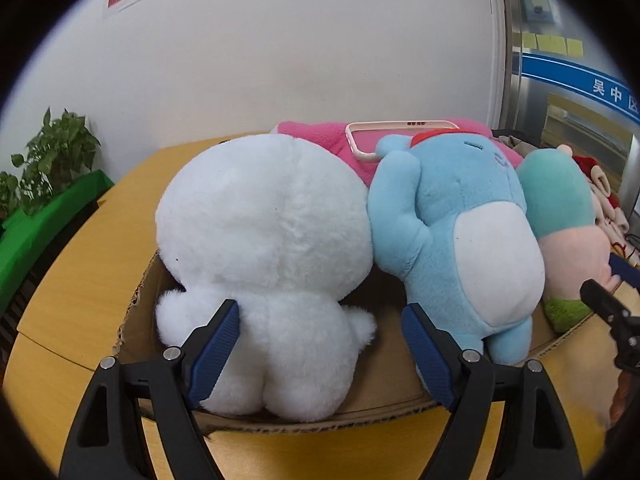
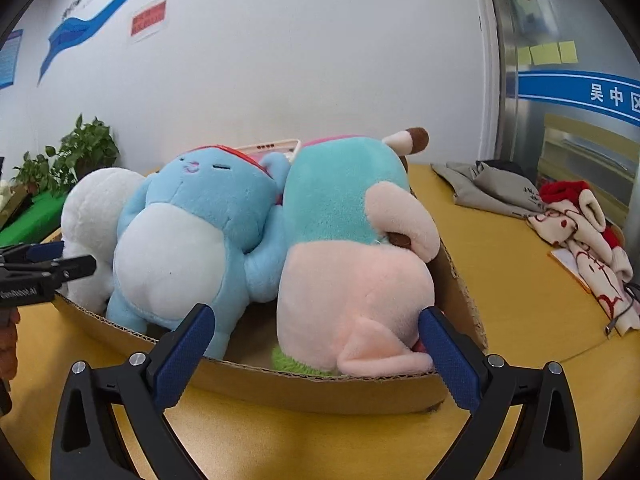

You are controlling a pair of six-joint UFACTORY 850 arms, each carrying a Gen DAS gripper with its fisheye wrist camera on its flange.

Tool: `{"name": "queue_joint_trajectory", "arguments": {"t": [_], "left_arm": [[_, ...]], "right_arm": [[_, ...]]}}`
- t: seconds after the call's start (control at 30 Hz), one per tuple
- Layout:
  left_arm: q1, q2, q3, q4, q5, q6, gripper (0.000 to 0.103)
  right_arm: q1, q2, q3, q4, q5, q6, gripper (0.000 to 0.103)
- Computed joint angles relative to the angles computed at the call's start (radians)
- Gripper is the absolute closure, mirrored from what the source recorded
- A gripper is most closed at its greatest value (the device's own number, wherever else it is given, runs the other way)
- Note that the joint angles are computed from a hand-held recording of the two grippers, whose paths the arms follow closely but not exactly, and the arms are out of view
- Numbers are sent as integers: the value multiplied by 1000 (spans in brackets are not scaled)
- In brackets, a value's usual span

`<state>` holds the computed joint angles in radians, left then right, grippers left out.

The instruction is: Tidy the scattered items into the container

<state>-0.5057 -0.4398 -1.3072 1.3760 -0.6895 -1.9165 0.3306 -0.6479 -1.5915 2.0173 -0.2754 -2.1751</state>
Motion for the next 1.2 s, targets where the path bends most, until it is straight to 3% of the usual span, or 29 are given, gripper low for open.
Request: {"name": "queue_joint_trajectory", "arguments": {"t": [0.23,0.33,0.4,1.2], "left_arm": [[-32,-16,29,166,-104,-217,12],[-29,-17,23,162,-96,-208,10],[-26,-18,18,165,-76,-197,0],[-24,-22,10,163,-69,-191,0]], "right_arm": [[-6,-9,-12,-61,-17,49,0],[-6,-11,-16,-62,-11,49,0],[-6,-10,-14,-67,-13,50,0],[-6,-7,-9,-53,-14,35,0]]}}
